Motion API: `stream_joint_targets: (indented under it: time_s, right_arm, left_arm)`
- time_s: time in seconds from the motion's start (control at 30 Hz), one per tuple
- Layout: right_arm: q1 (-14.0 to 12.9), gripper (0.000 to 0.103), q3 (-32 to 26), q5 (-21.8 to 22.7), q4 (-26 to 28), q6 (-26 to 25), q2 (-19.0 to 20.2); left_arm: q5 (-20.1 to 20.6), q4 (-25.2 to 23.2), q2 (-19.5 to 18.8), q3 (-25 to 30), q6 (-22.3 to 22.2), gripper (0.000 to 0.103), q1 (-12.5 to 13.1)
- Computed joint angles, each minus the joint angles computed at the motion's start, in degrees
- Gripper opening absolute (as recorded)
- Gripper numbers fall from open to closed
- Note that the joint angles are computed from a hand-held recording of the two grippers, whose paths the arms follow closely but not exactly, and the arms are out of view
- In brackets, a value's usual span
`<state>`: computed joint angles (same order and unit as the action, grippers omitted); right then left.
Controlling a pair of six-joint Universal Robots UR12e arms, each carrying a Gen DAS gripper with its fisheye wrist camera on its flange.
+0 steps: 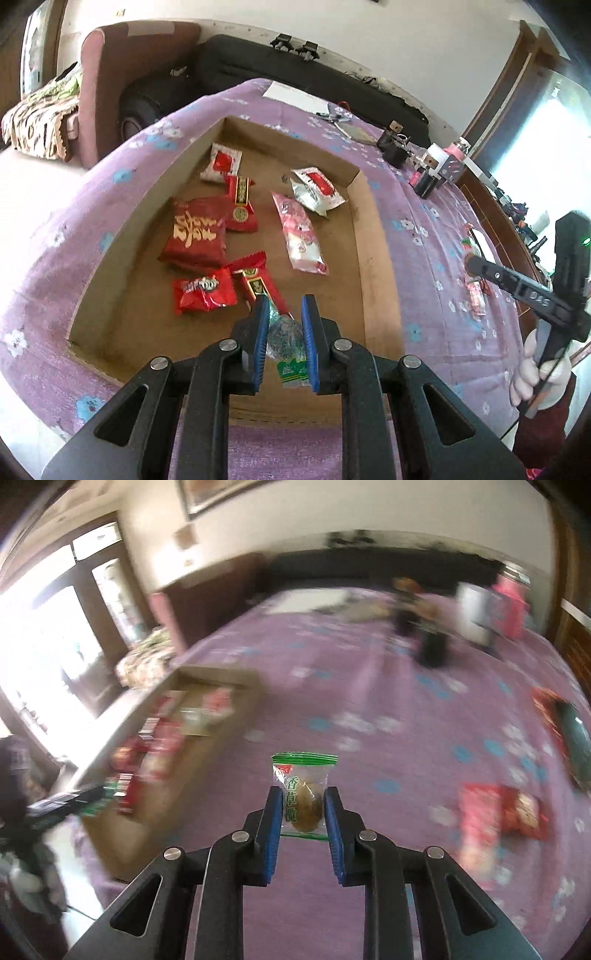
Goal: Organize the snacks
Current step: 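Carry the pastry bag and green candy over the box, then open the right tool to drop the pastry bag while the left tool drops the green candy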
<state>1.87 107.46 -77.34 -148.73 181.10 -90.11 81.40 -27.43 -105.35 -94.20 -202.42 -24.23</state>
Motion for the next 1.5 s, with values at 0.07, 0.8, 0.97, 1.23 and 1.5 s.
stream_joint_targets:
  time_s: [0.07,0.8,0.97,1.23,1.5]
  right_arm:
    - [1.5,0.023,-1.4,2.3,1.0,-1.2,1.0]
    - [9.5,0.026,-8.3,1.9,7.0,-6.3,8.2]
    - [9.3,0.038,-7.3,2.4,4.7,-5.0,7.4]
    - [7.1,0.045,-3.7,3.6,-0.2,-1.1,4.4]
    - [3.7,0.048,0.1,6.4,-3.9,5.7,2.2]
  left_arm:
    - [-0.4,-0.1,-0.1,0.0,-0.1,0.015,-0.1]
    - [-4.5,6.1,2.6,-3.6,-8.4,0.058,2.0]
    - [-3.1,5.7,3.0,-3.6,-9.3,0.058,1.8]
    - [0.1,3.0,2.6,-2.3,-7.4,0.058,0.4]
    - [9.0,-1.3,2.2,-0.4,-4.7,0.058,-2.2]
